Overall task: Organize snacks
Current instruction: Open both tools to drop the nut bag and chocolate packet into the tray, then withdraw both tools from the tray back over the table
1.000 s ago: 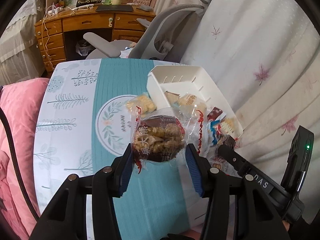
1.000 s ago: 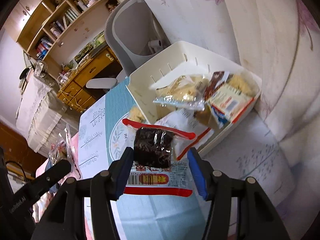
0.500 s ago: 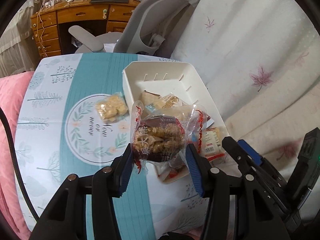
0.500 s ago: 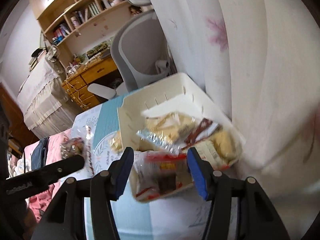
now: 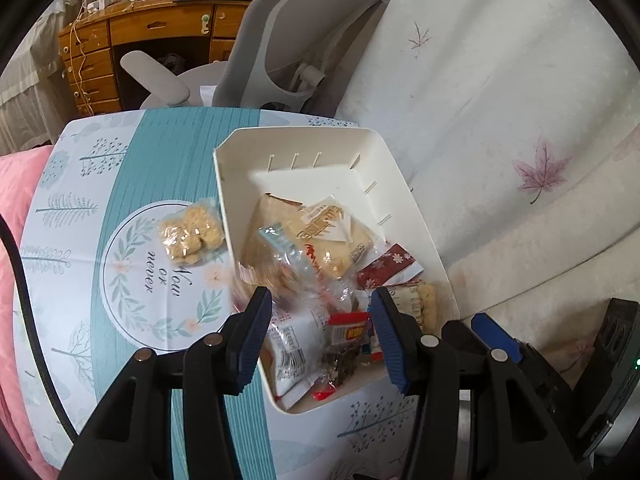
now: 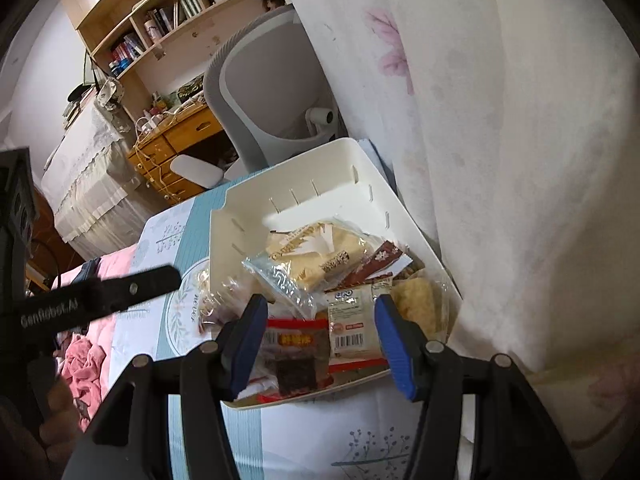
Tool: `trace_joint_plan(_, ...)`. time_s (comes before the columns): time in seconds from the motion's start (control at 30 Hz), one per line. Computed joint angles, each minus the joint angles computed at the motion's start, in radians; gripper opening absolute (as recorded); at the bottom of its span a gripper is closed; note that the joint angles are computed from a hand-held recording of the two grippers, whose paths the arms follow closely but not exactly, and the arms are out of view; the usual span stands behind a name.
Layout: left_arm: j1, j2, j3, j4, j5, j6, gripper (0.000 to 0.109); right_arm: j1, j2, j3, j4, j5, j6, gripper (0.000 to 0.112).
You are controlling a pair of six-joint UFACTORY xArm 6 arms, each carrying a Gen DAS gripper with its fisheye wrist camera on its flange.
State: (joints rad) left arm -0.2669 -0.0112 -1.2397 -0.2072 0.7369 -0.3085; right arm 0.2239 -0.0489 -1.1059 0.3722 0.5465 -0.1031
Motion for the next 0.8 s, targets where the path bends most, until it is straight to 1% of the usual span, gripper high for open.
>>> trace_joint_plan(0.2,-0.017,0.017,-0.02,0.034,0.018,-0.03,0.05,-0.01,0.004,-0.004,0.05,0.028,-0.063,0.056)
trace_joint_plan(0.37,-0.024,-0.007,-0.006,0.081,0.032,-0.059,0.051,-0.002,-0.003,0.005,0.072,0.042,-0.074,0.056)
trace_joint_plan(0.5,-0.019,-0.052,0.038,0.122,0.022,-0.069,0.062,0.004,-0.007,0.011,0.085,0.059,-0.063,0.056)
trace_joint_plan(0.63,-0.003,-0.113,0.102,0.143,0.014,-0.061,0.062,0.019,-0.019,0.029,0.084,0.069,-0.041,0.056)
trace_joint_plan(0.8,0.032,-0.173,0.166,0.149,0.01,-0.024,0.067,0.05,-0.039,0.058,0.09,0.069,-0.016,0.056)
